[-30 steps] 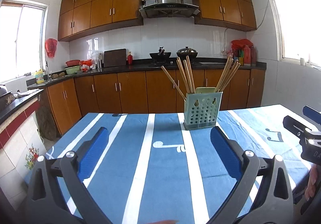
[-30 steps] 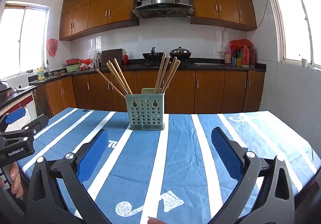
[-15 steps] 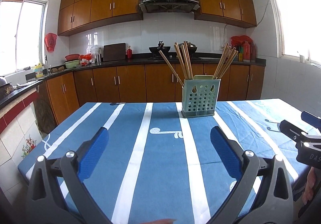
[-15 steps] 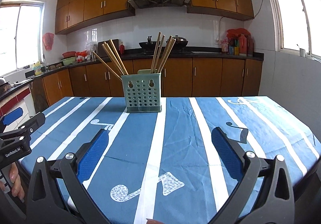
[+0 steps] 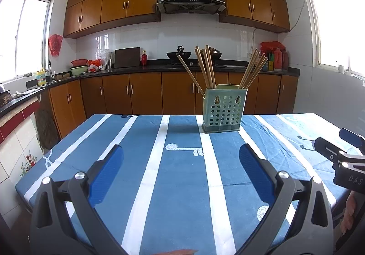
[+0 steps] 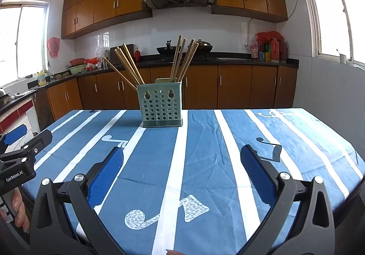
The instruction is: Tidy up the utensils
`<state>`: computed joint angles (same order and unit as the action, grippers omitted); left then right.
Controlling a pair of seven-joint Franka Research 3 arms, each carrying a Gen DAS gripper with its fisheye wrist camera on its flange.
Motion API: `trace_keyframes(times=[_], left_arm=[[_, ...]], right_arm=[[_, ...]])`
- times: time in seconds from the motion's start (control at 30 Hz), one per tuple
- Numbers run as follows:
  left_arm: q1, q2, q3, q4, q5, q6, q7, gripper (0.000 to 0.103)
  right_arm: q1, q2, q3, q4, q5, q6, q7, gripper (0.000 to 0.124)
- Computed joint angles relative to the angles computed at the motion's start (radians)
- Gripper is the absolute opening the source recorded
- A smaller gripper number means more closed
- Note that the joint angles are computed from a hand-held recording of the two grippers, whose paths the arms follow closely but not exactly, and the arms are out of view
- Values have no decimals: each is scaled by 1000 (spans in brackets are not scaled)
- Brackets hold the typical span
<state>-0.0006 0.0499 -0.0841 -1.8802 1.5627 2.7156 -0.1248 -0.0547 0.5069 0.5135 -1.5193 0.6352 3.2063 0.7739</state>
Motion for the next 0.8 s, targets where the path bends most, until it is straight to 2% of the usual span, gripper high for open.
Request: trace_keyframes(times=[0.8], left_arm=[[-2, 5, 2, -1, -19, -1, 14, 99]], right_arm=[[8, -4, -12, -10, 6, -6, 9, 101]])
